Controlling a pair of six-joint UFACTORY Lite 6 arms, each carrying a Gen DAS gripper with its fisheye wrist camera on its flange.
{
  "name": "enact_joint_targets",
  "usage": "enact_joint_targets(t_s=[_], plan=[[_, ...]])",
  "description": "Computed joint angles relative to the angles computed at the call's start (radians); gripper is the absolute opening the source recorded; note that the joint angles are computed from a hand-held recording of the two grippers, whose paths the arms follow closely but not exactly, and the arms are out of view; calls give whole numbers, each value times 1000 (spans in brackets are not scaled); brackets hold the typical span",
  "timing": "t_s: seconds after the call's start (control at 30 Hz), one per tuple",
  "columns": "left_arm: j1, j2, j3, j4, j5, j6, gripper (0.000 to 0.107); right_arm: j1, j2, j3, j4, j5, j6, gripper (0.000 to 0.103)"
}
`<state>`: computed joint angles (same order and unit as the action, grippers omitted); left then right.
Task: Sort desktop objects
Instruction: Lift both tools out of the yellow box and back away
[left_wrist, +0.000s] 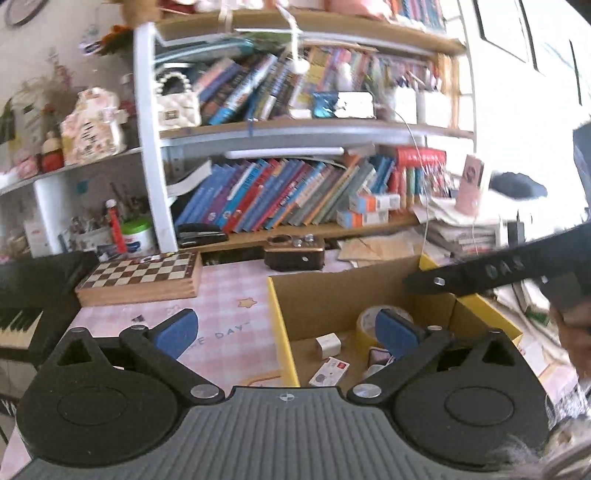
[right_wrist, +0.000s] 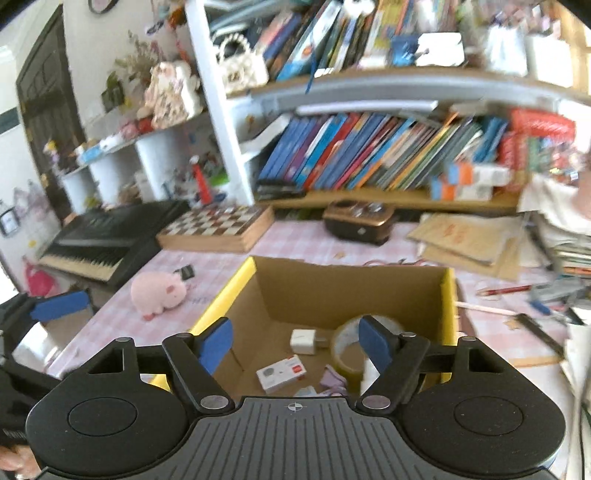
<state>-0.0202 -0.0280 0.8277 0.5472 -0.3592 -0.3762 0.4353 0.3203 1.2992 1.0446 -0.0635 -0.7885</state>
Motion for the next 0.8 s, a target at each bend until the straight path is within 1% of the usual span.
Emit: enact_joint_targets(t_s=[0.03,0.1,0.2,0.27,0.4,0.5,0.53,0.67,0.8], plan=[[19,-15,-17,35,-11,-44,103,24,-28,-44,-3,-54,25,77],[68,-48,-48,157,-32,-182,103,76,-82,-134,44,-169,32,77],[140,-78,-82,347,-71,-396,103,149,-134,-218,163,-301,-28,78],[192,-101,-112,449,-107,-496,103,197,-159,-263,227,-379,-70,79],[290,-144,-180,573,-177,-566,103,298,-188,-322,361,-511,-142,80],[372,-166,-218,673,-229,-609,103,379,-184,-341,447,-590,-148,82],[401,-172,-228,705,-246,-621,103,407,-177,-339,479,-617,-153,85],[537,-192,-259,842,-327,-667,103,541,-140,-320,587,-727,-143,86],[652,-182,-271,944,-385,-662,103,649,-80,-261,673,-798,-158,87]])
